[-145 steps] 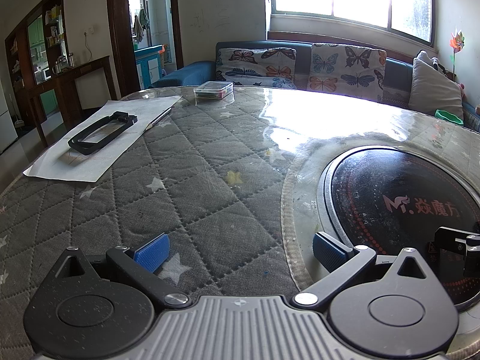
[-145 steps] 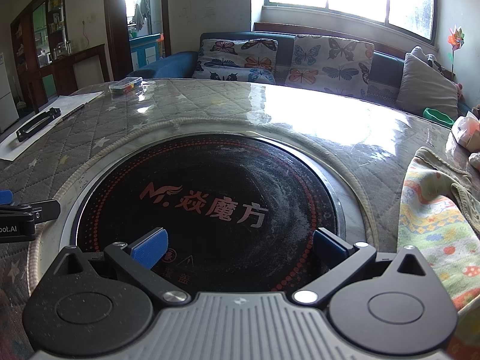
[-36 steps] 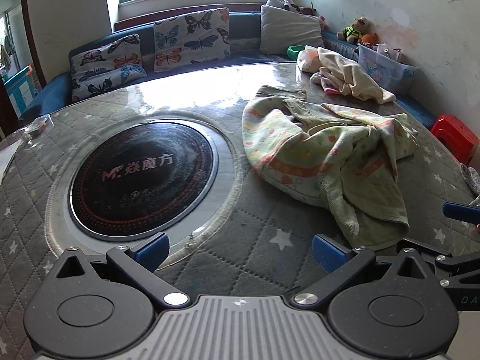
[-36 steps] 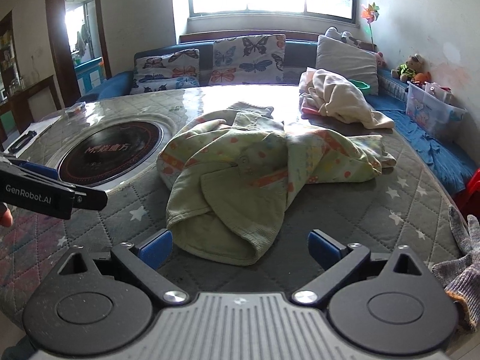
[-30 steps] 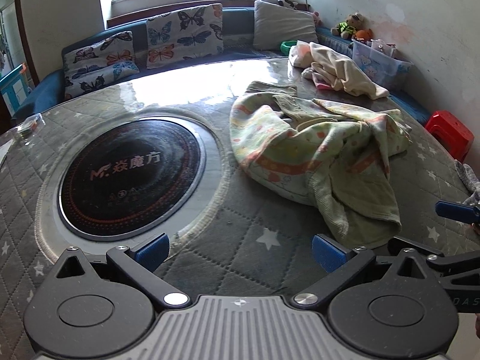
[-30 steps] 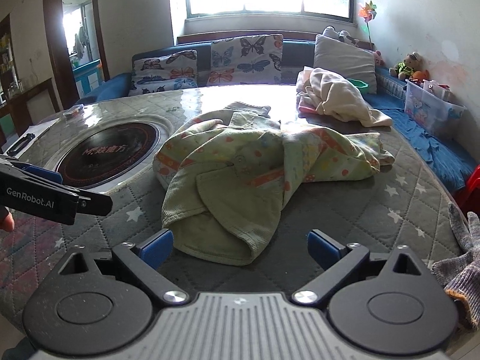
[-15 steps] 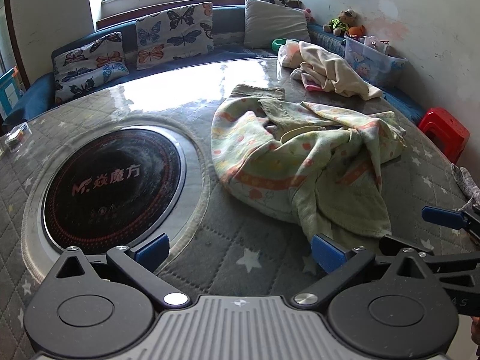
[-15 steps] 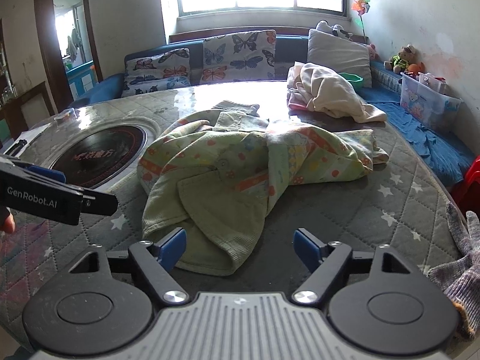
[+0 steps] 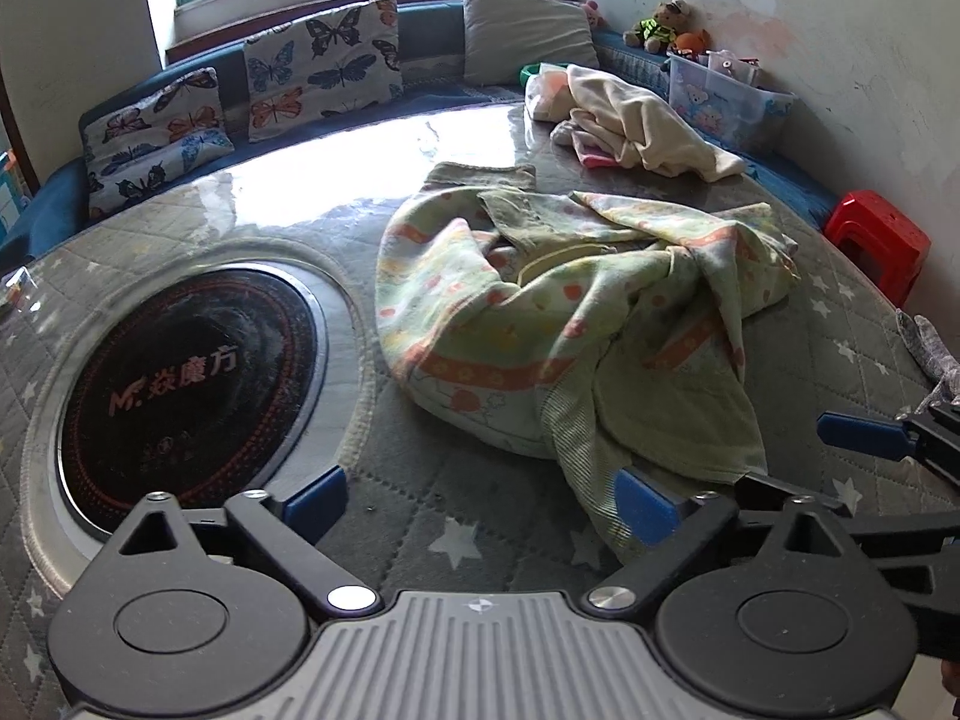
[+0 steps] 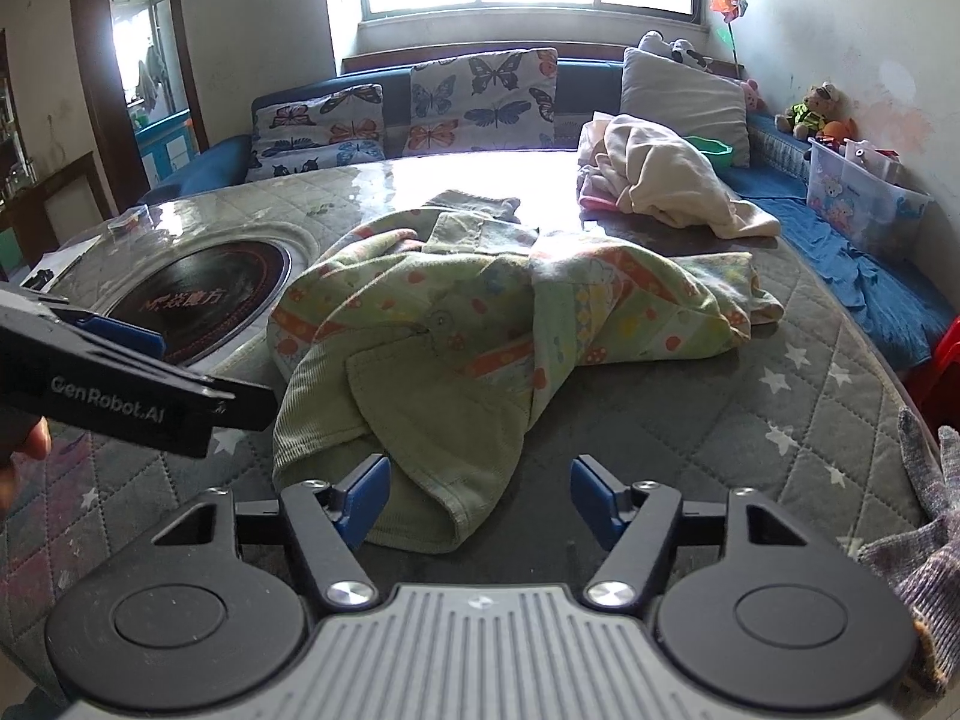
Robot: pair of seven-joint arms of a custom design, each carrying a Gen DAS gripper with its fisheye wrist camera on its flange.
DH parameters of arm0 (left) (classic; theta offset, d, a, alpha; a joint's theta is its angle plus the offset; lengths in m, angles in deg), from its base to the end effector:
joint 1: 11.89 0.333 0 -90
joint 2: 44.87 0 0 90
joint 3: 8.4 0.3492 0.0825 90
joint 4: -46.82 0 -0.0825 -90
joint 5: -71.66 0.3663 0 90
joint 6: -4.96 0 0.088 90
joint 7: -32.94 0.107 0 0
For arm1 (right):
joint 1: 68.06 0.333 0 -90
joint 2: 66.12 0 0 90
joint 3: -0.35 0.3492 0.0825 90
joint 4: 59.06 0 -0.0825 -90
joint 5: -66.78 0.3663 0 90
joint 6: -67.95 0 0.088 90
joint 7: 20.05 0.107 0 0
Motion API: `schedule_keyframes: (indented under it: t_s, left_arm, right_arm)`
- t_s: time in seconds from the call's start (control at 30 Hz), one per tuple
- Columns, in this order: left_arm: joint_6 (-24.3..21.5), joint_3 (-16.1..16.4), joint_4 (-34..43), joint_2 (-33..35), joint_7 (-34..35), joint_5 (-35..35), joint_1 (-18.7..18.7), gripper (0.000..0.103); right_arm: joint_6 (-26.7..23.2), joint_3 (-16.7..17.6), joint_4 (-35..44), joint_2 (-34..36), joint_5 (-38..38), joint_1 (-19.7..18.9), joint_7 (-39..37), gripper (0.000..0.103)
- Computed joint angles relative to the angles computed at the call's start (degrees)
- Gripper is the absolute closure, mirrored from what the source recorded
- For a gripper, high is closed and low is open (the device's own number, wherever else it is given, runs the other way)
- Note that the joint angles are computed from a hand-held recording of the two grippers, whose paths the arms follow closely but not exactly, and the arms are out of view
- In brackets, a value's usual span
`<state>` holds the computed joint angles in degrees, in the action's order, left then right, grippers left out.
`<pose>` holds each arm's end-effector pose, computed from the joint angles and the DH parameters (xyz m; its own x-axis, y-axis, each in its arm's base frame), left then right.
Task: Fold clothes
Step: 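Close the left gripper on the garment edge while the right gripper grasps the corduroy part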
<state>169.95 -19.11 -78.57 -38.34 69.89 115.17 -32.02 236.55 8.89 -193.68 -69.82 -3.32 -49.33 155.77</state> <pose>0.4713 -0.3240 0.4358 -0.2790 -0.9603 -0.0087 -0.7547 0.2249 -0.6163 0.4138 0.2832 0.4449 0.1463 -0.9873 -0.0613 -0.6919 -0.0578 -0.7197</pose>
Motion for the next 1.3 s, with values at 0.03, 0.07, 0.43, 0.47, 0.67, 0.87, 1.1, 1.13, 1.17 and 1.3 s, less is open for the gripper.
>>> schedule_keyframes:
  t_s: [0.03, 0.07, 0.43, 0.47, 0.67, 0.87, 1.1, 1.13, 1.17, 1.3]
  left_arm:
    - [-0.1, -0.1, 0.1, 0.3, 0.5, -0.6, 0.1, 0.011]
    - [-0.4, -0.2, 0.4, 0.5, 0.9, -1.0, 0.0, 0.013]
    - [-0.8, -0.3, 2.4, 3.2, 8.2, -9.3, -0.4, 0.043]
    - [-0.6, -0.5, 2.5, 3.3, 9.3, -10.5, -0.3, 0.051]
    - [1.5, -0.7, 2.0, 3.8, 13.9, -14.5, -0.6, 0.081]
    - [3.9, 0.5, 0.3, 2.7, 14.6, -13.7, -1.9, 0.094]
    - [5.4, -0.1, -3.0, -0.4, 15.8, -14.5, -0.9, 0.097]
    - [5.8, -0.3, -3.5, -0.8, 16.1, -14.7, -0.6, 0.097]
    - [6.1, -0.4, -4.0, -1.2, 16.3, -15.1, -0.4, 0.097]
    - [6.1, -1.0, -4.6, -1.7, 16.8, -16.5, 0.5, 0.095]
  right_arm:
    - [0.0, 0.0, -0.1, 0.0, 0.3, 0.0, -0.3, 0.039]
    - [0.2, -0.1, -0.3, 0.0, 0.7, 0.0, -0.7, 0.042]
    - [2.2, -0.9, 0.2, 1.7, 2.6, -0.1, -2.7, 0.069]
    - [2.3, -0.9, 0.4, 1.8, 2.4, 0.0, -2.7, 0.075]
    - [2.7, -1.2, 1.1, 2.1, -0.2, 0.4, -1.3, 0.095]
    - [4.2, -1.1, 0.4, 0.9, -1.9, 0.4, -0.4, 0.100]
    - [7.5, 0.6, -1.8, -2.5, -2.2, -0.6, -1.6, 0.101]
    - [7.5, 1.0, -2.0, -2.8, -1.5, -0.8, -2.4, 0.101]
    - [7.5, 1.4, -2.2, -3.1, -0.8, -0.9, -3.3, 0.101]
    - [2.2, 3.2, -1.4, -3.1, -3.0, -1.4, -0.3, 0.072]
